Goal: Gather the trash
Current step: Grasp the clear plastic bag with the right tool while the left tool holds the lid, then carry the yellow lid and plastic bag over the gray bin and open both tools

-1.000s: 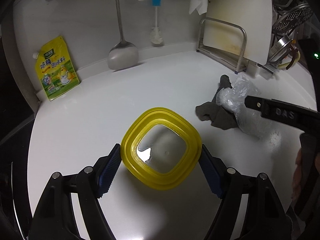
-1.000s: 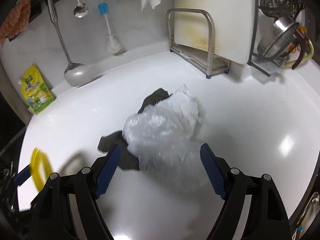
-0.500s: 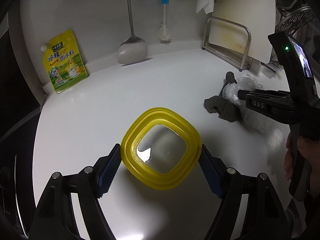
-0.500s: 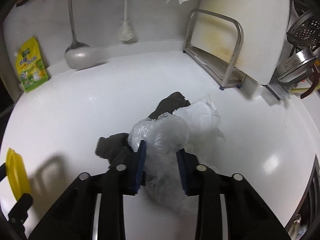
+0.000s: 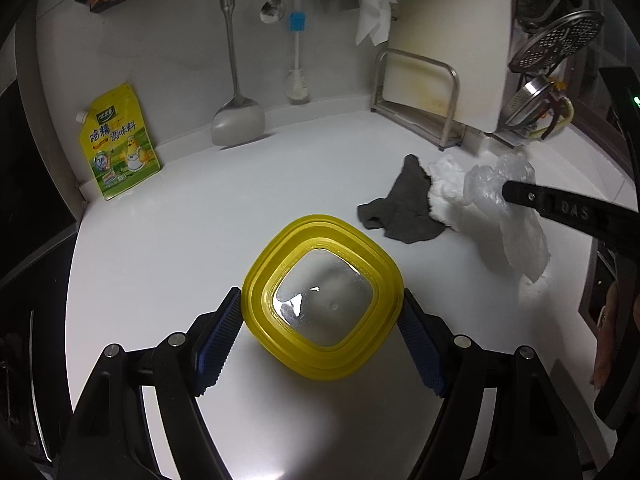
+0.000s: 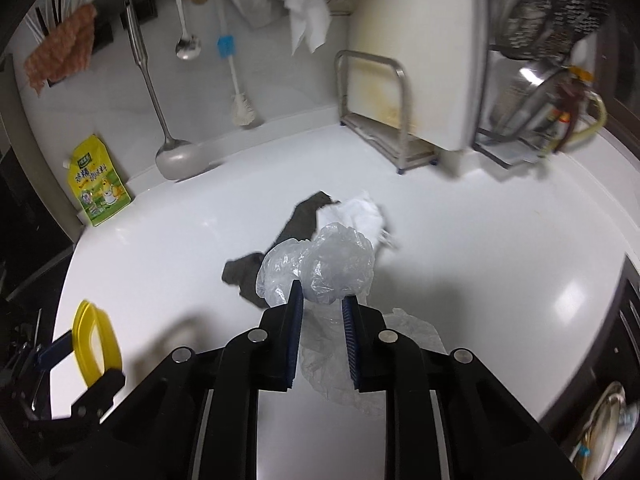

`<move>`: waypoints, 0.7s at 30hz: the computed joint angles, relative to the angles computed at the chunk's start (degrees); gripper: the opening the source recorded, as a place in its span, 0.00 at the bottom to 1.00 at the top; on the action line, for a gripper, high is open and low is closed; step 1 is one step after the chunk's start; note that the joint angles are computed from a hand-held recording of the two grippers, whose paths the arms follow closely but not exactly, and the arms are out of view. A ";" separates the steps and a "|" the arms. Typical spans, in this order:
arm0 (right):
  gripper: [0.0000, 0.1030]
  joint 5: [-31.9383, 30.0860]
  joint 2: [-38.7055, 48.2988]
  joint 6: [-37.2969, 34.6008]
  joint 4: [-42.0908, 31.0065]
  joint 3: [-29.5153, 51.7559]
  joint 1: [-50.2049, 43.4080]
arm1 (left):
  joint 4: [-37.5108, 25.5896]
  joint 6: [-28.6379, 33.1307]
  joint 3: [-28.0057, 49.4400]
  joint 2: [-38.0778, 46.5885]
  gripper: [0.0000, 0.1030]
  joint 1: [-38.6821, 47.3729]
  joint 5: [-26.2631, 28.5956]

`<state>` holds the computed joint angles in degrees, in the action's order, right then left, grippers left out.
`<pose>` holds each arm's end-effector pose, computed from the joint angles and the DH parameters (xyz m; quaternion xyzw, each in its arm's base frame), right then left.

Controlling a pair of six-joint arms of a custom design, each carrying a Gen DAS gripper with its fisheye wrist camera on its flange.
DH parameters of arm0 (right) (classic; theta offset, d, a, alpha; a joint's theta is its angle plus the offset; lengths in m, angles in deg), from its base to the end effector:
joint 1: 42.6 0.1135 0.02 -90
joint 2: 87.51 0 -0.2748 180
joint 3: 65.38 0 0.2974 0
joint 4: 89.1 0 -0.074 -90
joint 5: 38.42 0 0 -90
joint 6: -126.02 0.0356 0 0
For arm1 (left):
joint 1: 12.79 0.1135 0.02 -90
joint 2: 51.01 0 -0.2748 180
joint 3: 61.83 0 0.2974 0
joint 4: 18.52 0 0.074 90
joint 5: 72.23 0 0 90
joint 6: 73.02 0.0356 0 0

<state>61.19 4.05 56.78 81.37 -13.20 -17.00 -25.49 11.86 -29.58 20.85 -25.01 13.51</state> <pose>0.2993 0.1368 0.1173 -0.0100 0.9335 0.0655 0.3524 0.2340 -0.0480 0.1055 0.0438 0.9275 -0.0216 0.3706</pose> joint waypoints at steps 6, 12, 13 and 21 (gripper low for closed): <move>0.19 1.54 -15.29 3.80 -4.41 -12.33 1.40 | -7.59 -4.75 -2.45 -10.13 0.72 -8.10 -3.55; 0.19 1.85 -37.07 7.60 -16.12 -23.61 3.28 | -19.26 -13.68 -4.31 -22.14 0.72 -20.56 -10.37; 0.19 2.10 -41.74 8.10 -19.42 -25.18 3.87 | -21.34 -15.88 -4.44 -23.46 0.72 -23.39 -11.84; 0.19 1.71 -79.85 10.45 -51.02 -33.13 6.85 | -33.10 -35.73 -4.05 -25.37 0.72 -45.17 -22.06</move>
